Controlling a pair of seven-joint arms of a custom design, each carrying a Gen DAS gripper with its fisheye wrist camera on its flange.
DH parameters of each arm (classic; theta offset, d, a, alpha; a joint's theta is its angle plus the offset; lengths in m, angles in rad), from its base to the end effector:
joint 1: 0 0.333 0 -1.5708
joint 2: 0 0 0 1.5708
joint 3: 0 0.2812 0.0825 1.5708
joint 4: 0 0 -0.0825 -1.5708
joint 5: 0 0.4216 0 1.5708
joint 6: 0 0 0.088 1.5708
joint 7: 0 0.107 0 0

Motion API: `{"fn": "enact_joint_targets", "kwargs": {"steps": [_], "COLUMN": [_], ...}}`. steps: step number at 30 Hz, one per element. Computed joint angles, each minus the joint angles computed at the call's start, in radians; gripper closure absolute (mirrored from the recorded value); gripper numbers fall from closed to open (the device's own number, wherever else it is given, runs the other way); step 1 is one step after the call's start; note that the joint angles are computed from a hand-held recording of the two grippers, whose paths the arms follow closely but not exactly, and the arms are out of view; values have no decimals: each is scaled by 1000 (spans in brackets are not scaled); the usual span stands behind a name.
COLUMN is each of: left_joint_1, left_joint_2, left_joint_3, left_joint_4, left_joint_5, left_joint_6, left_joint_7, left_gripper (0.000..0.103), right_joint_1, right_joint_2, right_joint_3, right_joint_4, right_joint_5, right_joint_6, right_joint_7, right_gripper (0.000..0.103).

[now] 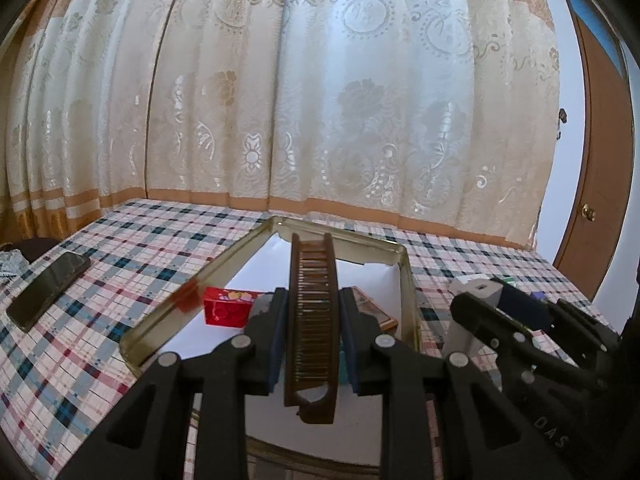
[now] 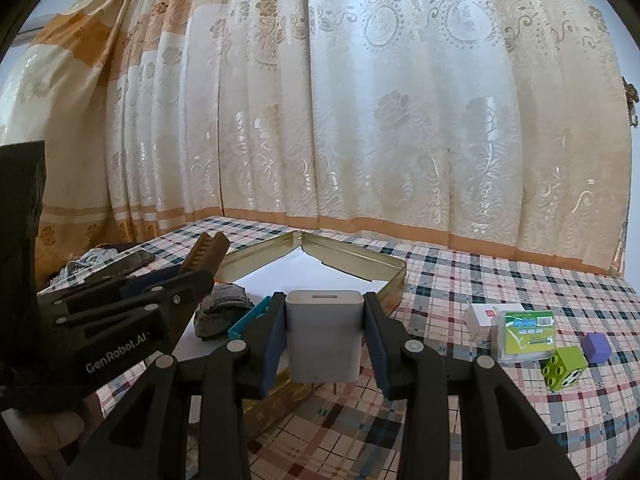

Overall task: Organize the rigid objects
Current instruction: 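Lower the comb into the tray with the left tool while the right tool drops the charger in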

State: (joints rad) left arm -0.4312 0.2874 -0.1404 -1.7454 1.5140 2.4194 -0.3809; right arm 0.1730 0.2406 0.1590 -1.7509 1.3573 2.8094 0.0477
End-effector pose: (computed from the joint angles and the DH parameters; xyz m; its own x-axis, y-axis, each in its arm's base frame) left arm 0.5921 -0.3672 0.4049 0.2587 -0.9581 0.1227 -0.3521 -0.2119 -0.9117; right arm 0.6680 0.1726 0.4460 0.6408 -0.7672 -0.0271 -0.3491 -0.2598 -0.9003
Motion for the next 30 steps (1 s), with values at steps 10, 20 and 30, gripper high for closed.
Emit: {"fn": "enact_joint_targets", "kwargs": {"steps": [10,20,30], "left_joint_1": [41,59,27], "left_joint_2": [-18,38,34], "left_joint_3": [1,26,39], "left_joint_4": [-8,54,50], "left_joint_5": [-100,-253,-248], "left_joint_6": [15,42,-44], "left_joint_7": [108,264,223], "left_gripper": [79,79,31], "right_joint_1": [1,17,-28], "right_joint_2": [77,238,259], "right_joint_3": [-17,6,61], "right_joint_4": [138,318,332], "right_joint_5": [-222,-517,-524], "right_joint_6": [-165,-203,-172], "right_joint_7": [289,529,533], "right_gripper": [62,62,41]}}
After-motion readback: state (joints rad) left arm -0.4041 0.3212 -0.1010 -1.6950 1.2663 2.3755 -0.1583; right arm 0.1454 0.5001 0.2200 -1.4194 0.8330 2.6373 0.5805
